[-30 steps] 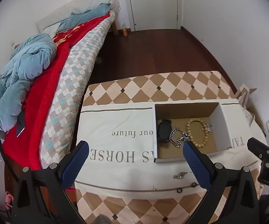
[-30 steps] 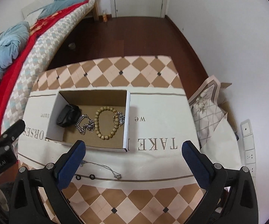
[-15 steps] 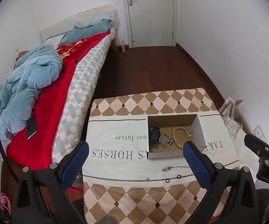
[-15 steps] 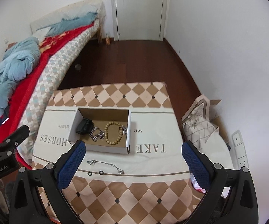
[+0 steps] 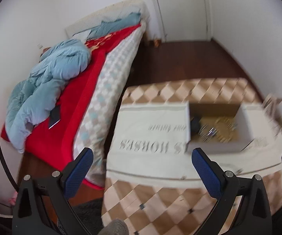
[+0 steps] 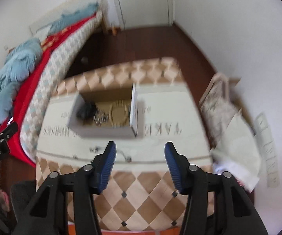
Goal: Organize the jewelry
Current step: 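Withdraw both tools from the box toward the silver necklace, then grasp the silver chain necklace with the right tool while the left grasps the gold earring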
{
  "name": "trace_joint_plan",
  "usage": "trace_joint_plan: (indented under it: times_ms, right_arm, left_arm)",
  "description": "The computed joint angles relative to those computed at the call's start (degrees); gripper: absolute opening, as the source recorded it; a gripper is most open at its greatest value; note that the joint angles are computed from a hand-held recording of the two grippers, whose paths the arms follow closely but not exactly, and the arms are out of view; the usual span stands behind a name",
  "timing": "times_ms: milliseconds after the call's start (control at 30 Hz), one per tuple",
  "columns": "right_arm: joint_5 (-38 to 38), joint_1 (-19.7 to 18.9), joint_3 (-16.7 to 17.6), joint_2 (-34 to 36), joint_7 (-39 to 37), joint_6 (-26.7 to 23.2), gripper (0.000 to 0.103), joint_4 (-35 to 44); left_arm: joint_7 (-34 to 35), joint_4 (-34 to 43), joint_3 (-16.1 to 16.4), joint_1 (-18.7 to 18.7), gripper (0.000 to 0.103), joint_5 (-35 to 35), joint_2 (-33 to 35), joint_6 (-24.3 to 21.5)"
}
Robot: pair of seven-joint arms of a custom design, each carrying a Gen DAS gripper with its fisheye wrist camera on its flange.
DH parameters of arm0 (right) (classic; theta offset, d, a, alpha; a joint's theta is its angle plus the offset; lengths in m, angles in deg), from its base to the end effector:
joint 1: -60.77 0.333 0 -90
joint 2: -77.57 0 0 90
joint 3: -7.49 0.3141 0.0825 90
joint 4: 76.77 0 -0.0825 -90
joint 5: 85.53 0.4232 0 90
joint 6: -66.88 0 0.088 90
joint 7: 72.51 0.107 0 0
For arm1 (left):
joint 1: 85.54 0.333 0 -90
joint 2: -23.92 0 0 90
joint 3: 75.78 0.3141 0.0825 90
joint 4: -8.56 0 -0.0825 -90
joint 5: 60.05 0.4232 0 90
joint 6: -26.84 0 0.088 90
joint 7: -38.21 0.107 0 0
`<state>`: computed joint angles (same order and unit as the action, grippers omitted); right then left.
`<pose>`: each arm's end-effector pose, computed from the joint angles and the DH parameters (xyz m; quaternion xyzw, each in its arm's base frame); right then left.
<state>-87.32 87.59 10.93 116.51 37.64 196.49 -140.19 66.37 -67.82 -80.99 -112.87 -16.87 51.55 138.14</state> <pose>0.7163 0.3987 0.4612 -0.7424 0.6270 -0.0774 0.2230 0.6678 -0.3548 0.4726 -0.7543 0.5635 -0.0731 0.3289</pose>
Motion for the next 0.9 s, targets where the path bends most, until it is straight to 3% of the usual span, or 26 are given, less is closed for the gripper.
trace_joint_plan:
  times_ms: [167,467,500,600,633,900]
  right_arm:
    - [3.6,-1.0,1.5,6.8,-2.1,-1.9,0.054,3.9]
    - [2.2,2.2,-0.3,22.3,-3.1,-9.6,0.053,22.3]
    - [1.4,2.9,-1.0,22.0,-3.3,-8.5,0.053,21.3]
    - [-1.7,4.7,-2.9,21.3,-3.9,-7.4,0.026,19.8]
    - [-2.1,4.7,-3.0,21.2,-3.9,-7.5,0.012,19.5]
    - [-2.8,2.2,-3.2,13.3,-0.2,-3.0,0.012,7.3]
  left_arm:
    - [1.2,-0.6,0.0,0.5,0.103,-3.2,2.5,-4.5]
    - [2.3,-2.5,-0.5,2.7,0.103,-8.3,3.6,-4.4]
    - [2.4,-2.6,-0.6,2.9,0.103,-8.7,3.7,-3.9]
    - [2.7,-1.8,-0.7,3.3,0.103,-10.4,4.6,-3.1]
    - [3.0,-1.4,-0.9,3.6,0.103,-11.4,5.1,-2.5]
    - [7.5,2.9,-1.8,4.7,0.102,-18.9,10.0,2.4]
